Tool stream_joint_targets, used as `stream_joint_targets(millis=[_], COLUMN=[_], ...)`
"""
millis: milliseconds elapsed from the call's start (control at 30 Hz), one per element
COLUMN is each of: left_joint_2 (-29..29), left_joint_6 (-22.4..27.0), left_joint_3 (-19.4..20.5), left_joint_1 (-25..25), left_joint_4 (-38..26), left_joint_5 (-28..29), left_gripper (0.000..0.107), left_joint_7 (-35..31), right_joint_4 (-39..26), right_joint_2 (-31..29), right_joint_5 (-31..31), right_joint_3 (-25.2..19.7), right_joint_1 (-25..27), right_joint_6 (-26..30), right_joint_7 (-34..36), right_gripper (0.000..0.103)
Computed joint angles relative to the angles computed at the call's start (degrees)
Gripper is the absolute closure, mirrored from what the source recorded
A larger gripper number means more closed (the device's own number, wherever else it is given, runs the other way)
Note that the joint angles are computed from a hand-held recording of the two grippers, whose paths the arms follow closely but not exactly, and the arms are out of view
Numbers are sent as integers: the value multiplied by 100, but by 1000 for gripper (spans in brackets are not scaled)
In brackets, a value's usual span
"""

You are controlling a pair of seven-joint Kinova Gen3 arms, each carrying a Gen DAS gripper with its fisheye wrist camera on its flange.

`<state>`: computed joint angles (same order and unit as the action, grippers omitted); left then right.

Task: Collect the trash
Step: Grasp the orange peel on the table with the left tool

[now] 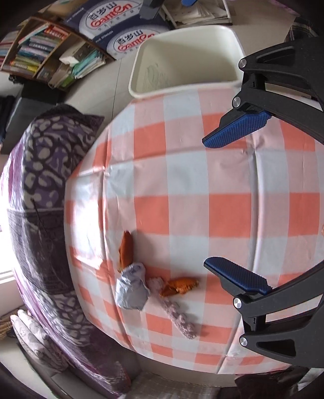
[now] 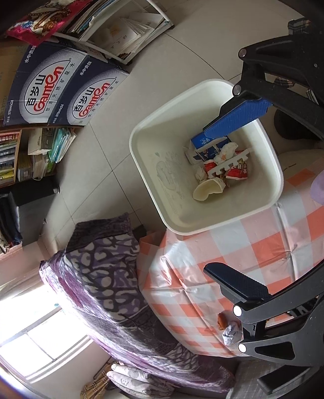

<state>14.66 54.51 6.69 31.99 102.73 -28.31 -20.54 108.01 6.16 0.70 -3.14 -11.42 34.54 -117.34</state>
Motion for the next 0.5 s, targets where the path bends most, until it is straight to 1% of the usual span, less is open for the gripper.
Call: stream_joint_targets(millis=[100,200,233,267,300,367,400,467,500], left_joint_2=[-37,-203,-210,-224,-275,-312,-259,-138,-73], left_joint_6=[92,-96,-135,-251,-461,-833,-903,-1054,-1165], left_joint_3=[-164,-295,-316,-379,-350,-392,-406,-418,-431], left_joint_1=[-293,-644,-805,-956,-1177,-1417,-1482,-1568,-1613], left_joint_4=[235,568,633,708,831,1046,1076,1095,1109], left_joint_5=[135,208,318,500,653,852,891,953,997], left_gripper=[21,21,21,21,21,22,23,32,34], left_joint_7=[2,49,-29,-179,-285,-387,-418,-520,-590], right_joint_4=[-27,-65,-83,-99,-115,-164,-182,-208,-214], right_joint_2=[78,188,228,264,301,381,409,459,476], right_joint_5=[50,130,109,138,201,208,142,74,92], right_joint_3=[-106,-187,-210,-217,-220,-238,-256,-276,-274], right_joint_1=[-171,-359,-397,-456,-535,-620,-623,-659,-699], right_joint_6=[77,126,148,168,193,250,272,296,302], right_joint_7=[-51,-94,-69,-95,-156,-182,-141,-98,-111], right_gripper=[7,7,7,7,7,7,7,7,7])
